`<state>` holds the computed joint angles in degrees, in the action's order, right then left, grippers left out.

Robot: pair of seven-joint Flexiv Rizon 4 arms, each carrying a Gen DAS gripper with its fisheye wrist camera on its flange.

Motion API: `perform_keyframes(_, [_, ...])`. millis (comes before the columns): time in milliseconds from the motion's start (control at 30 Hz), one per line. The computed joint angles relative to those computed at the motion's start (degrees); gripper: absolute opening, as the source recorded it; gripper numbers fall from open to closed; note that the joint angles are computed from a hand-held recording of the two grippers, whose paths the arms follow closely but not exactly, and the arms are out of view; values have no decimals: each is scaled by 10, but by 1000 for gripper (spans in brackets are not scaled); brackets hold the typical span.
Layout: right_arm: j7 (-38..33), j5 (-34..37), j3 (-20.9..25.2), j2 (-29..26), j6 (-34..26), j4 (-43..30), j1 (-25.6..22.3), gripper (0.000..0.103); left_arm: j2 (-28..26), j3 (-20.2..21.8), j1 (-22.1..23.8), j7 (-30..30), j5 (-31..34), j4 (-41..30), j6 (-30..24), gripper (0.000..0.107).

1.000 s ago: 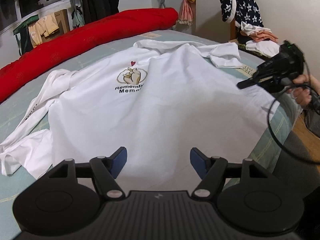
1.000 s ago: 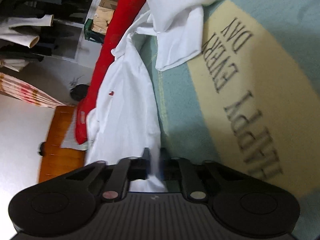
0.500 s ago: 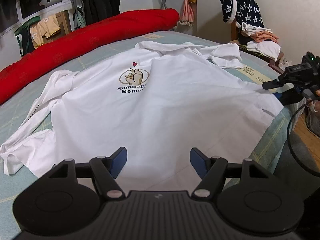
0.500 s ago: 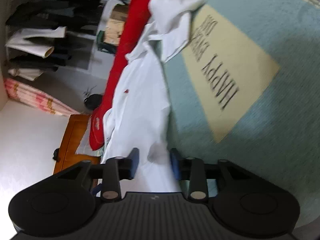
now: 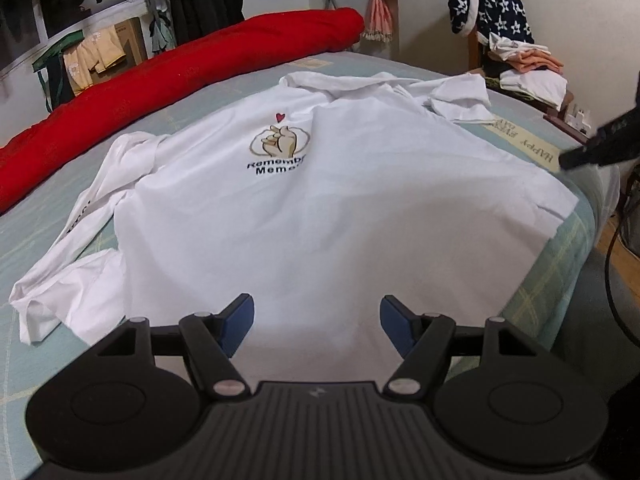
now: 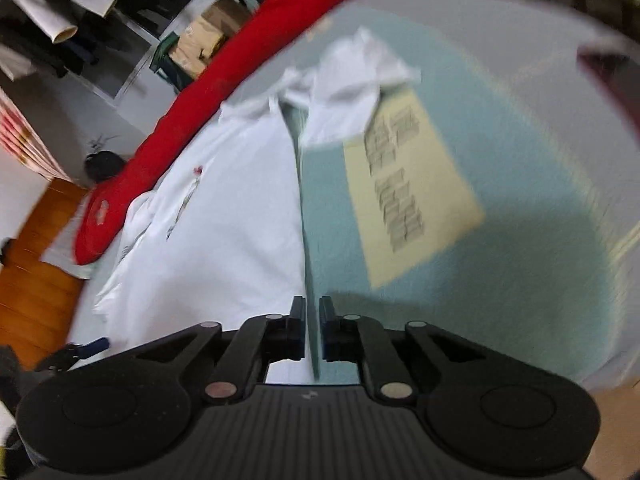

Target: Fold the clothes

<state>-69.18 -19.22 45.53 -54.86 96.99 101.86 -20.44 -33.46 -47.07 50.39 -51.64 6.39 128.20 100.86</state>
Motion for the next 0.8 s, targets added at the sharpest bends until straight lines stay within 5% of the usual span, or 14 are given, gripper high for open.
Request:
perform_keyframes(67, [-6,-8,-17,14,40,7,18,20,-17,-13,3,7,3,-10,-5,71])
perform_keyframes(133, [-10,-35,-30,13,50,-4,45,43,-31,-7,-17,10,-3,-26,-11,71])
perform_keyframes(333, [-43,-92,-83,-3,-2,-72,157,45,-50,12,-51,9,-43,-34,-42,72])
perform_keyframes(467, [-51,-58,-168,21,-12,-62,228,46,-51,-34,17,1,-30,21,-26,75])
perform_keyframes(700, [-41,-30,-152,1,58,-39,211,48,-6,-117,118,-3,-33,59,-68,76])
perform_keyframes(800, [-29,-39,-178,8,73,-34,234,60,-4,-143,156,-28,-30,65,-35,77])
